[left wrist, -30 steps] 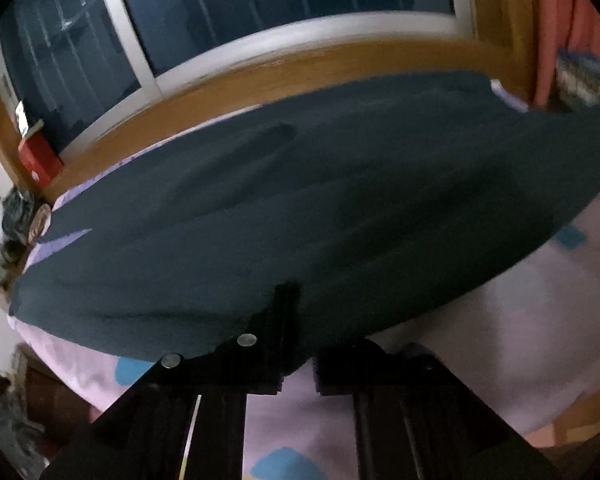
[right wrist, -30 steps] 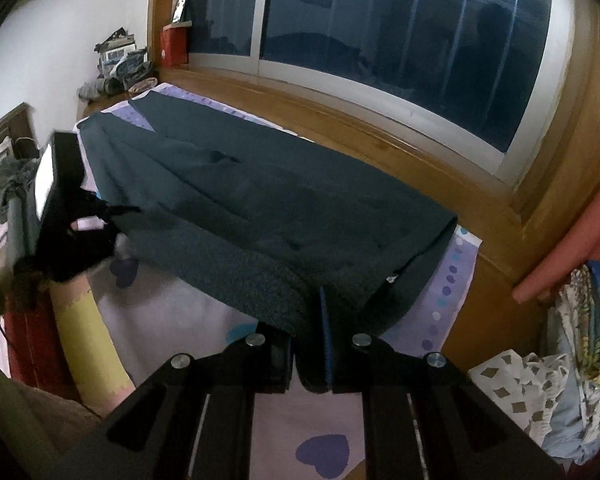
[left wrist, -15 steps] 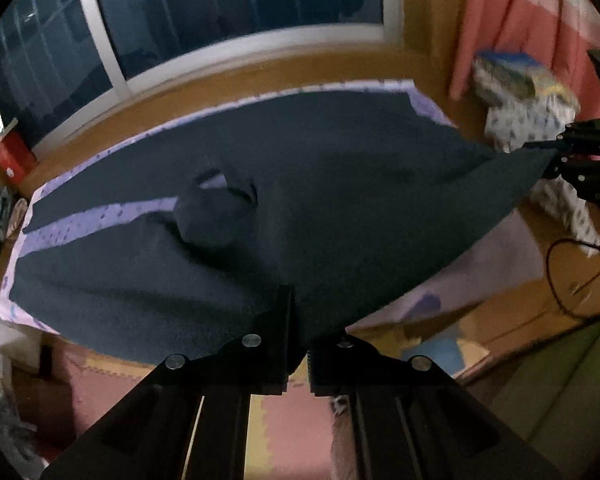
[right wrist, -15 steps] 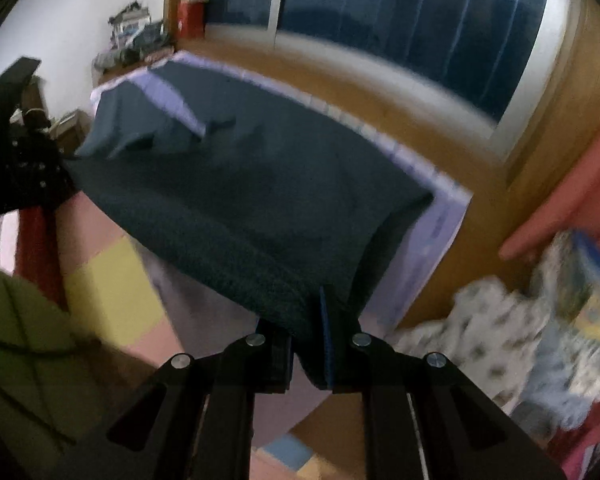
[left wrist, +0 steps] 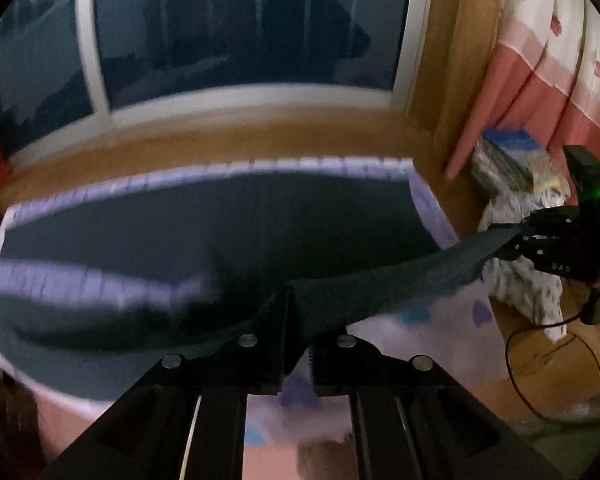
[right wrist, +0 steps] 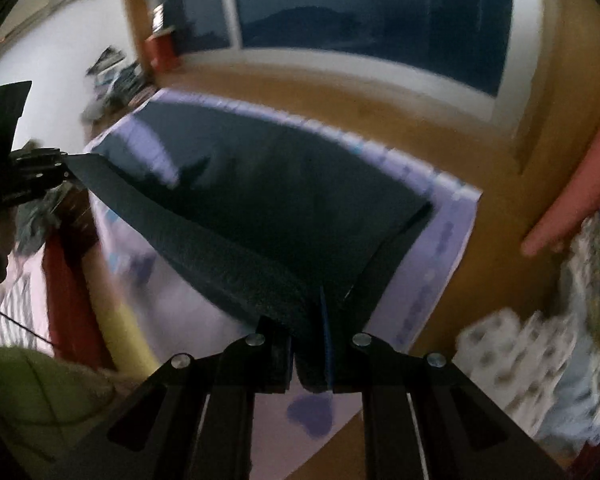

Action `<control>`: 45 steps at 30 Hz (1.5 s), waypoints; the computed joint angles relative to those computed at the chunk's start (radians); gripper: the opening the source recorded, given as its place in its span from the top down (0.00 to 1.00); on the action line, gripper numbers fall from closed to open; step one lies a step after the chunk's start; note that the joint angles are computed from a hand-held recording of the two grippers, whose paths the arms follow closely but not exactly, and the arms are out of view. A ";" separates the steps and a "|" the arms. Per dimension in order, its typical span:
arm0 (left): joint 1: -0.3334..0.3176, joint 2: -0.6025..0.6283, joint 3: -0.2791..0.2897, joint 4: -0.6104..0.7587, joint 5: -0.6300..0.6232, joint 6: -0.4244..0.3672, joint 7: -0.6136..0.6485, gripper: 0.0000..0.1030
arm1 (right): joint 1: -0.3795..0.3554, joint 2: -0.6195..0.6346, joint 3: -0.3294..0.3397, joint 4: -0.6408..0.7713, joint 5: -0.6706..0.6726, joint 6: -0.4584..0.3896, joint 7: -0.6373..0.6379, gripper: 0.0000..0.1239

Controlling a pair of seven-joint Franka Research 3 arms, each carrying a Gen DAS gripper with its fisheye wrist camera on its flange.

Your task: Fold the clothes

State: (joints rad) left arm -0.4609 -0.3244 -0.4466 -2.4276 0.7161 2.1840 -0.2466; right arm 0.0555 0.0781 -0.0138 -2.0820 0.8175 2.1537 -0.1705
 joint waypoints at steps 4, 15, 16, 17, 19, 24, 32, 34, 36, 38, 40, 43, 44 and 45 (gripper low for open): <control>0.080 0.017 0.084 -0.005 0.073 0.081 0.135 0.93 | 0.058 0.079 0.041 0.081 -0.020 0.132 0.148 0.91; 0.290 0.225 0.224 -0.016 0.217 0.447 0.263 0.93 | 0.122 0.383 0.108 0.348 -0.193 0.299 0.573 0.91; 0.301 0.238 0.231 -0.016 0.226 0.470 0.268 0.93 | 0.127 0.400 0.110 0.364 -0.208 0.308 0.604 0.91; 0.312 0.252 0.239 -0.015 0.234 0.493 0.274 0.93 | 0.132 0.413 0.110 0.375 -0.226 0.319 0.632 0.90; 0.330 0.295 0.255 -0.003 0.245 0.540 0.292 0.93 | 0.146 0.442 0.103 0.406 -0.271 0.334 0.703 0.85; 0.345 0.391 0.293 0.031 0.263 0.620 0.309 0.93 | 0.136 0.437 0.098 0.403 -0.330 0.423 0.802 0.56; 0.325 0.431 0.331 0.038 0.308 0.664 0.276 0.88 | 0.125 0.289 0.187 0.177 -0.302 0.676 0.608 0.57; 0.323 0.429 0.335 0.034 0.328 0.672 0.250 0.87 | 0.161 0.294 0.181 0.149 -0.321 0.788 0.613 0.57; 0.320 0.423 0.336 0.027 0.349 0.674 0.220 0.86 | 0.201 0.296 0.142 0.144 -0.360 0.834 0.694 0.57; 0.320 0.418 0.334 0.023 0.357 0.673 0.206 0.86 | 0.146 0.297 0.193 0.176 -0.315 0.737 0.704 0.59; 0.322 0.413 0.330 0.020 0.350 0.673 0.197 0.86 | 0.110 0.320 0.218 0.243 -0.274 0.554 0.701 0.68; 0.319 0.407 0.322 0.023 0.335 0.659 0.202 0.86 | 0.135 0.385 0.190 0.340 -0.297 0.367 0.732 0.85; 0.317 0.403 0.319 0.024 0.335 0.651 0.204 0.86 | 0.154 0.405 0.180 0.355 -0.313 0.366 0.741 0.86; 0.314 0.399 0.315 0.025 0.335 0.642 0.206 0.86 | 0.172 0.428 0.171 0.372 -0.330 0.369 0.753 0.86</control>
State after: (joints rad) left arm -0.1465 0.0743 -0.1317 -2.4030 1.0507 2.8261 -0.0409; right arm 0.2272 0.5056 0.1575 -1.7102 0.4875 2.5228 0.5822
